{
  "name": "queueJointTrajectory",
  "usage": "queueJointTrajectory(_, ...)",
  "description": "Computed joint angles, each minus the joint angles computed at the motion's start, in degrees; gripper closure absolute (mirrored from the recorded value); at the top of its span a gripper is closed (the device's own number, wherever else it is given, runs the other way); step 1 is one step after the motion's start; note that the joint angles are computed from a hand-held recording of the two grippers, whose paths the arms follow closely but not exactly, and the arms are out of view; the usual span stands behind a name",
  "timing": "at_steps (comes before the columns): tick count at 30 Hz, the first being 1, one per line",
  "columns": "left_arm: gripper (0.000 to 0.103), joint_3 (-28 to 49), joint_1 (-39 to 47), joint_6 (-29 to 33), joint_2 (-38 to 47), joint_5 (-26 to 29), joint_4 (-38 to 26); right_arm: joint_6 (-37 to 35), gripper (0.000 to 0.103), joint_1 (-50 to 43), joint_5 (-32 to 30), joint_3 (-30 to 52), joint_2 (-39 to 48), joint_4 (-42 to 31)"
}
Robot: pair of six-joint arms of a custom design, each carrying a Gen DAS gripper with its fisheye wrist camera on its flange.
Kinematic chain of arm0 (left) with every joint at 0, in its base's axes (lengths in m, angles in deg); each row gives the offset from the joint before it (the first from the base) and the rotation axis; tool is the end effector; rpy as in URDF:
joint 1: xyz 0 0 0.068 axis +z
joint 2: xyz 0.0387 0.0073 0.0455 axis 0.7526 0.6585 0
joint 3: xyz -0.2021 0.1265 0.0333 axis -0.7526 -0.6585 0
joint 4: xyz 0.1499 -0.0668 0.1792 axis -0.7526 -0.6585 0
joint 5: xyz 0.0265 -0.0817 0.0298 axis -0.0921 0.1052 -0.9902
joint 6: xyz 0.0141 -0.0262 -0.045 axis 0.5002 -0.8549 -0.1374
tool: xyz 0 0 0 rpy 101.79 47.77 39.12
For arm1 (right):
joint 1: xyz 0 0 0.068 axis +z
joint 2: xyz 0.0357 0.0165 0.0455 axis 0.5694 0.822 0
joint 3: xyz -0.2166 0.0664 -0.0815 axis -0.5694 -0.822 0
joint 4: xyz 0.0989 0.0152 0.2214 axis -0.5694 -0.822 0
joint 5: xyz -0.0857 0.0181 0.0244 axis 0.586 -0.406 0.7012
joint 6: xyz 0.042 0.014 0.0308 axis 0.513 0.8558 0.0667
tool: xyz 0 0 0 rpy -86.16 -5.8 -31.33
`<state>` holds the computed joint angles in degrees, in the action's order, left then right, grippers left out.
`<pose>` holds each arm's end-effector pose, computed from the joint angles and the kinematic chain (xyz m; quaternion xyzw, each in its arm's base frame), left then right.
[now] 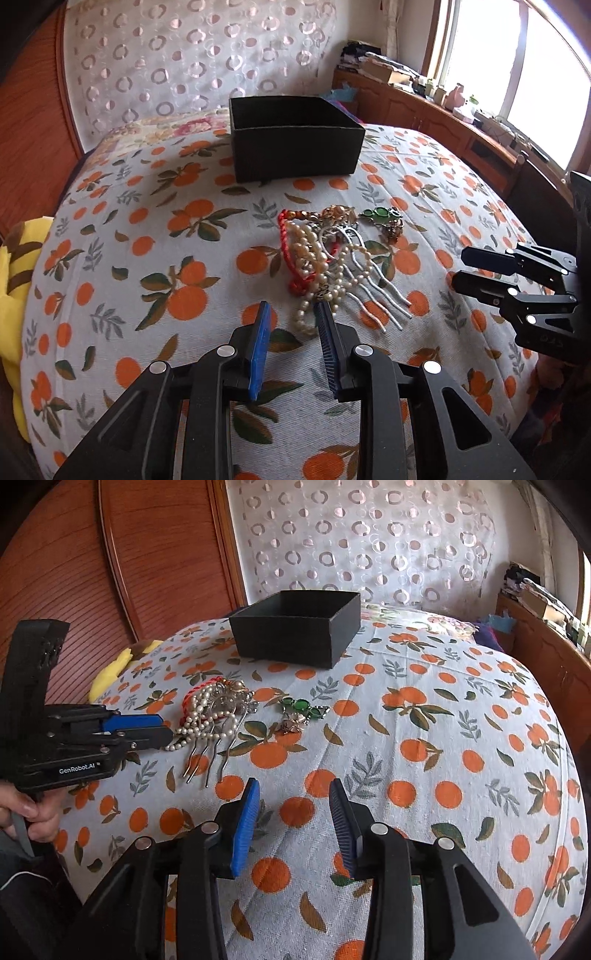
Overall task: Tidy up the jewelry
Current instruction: 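Move both open tools back over the remaining jewelry pile, then grasp the long pearl necklace with the left tool and lift it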
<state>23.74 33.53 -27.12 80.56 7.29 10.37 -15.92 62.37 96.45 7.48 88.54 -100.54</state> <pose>0.2958 -0.0922 0.2297 0.2997 0.8928 -0.1474 0.3021 0.2133 0.1036 0.2101 -0.0007 0.9265 0.0689 0.3700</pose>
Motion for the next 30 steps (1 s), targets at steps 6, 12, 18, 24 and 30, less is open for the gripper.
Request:
queueJointTrajectory(6,0.079,0.0,-2.3,-0.1,0.0,-3.3,1.0,0.3,0.061,1.3,2.1,-1.8,-1.7,1.7)
queueJointTrajectory(12,0.083,-1.1,-3.7,0.3,-0.1,-6.3,3.1,0.0,0.061,2.0,2.5,-2.0,-2.0,2.2)
queueJointTrajectory(18,0.094,-2.3,-3.7,0.9,-0.6,-5.6,4.6,0.0,0.061,1.9,2.3,-2.1,-2.0,2.2)
queueJointTrajectory(24,0.099,-2.8,-4.0,1.4,-1.6,-5.1,3.8,0.3,0.061,1.9,2.1,-2.2,-2.2,2.0)
queueJointTrajectory(30,0.099,-3.3,-3.0,1.2,-8.0,-0.9,1.5,0.0,0.061,1.7,1.3,-1.3,-0.6,2.0)
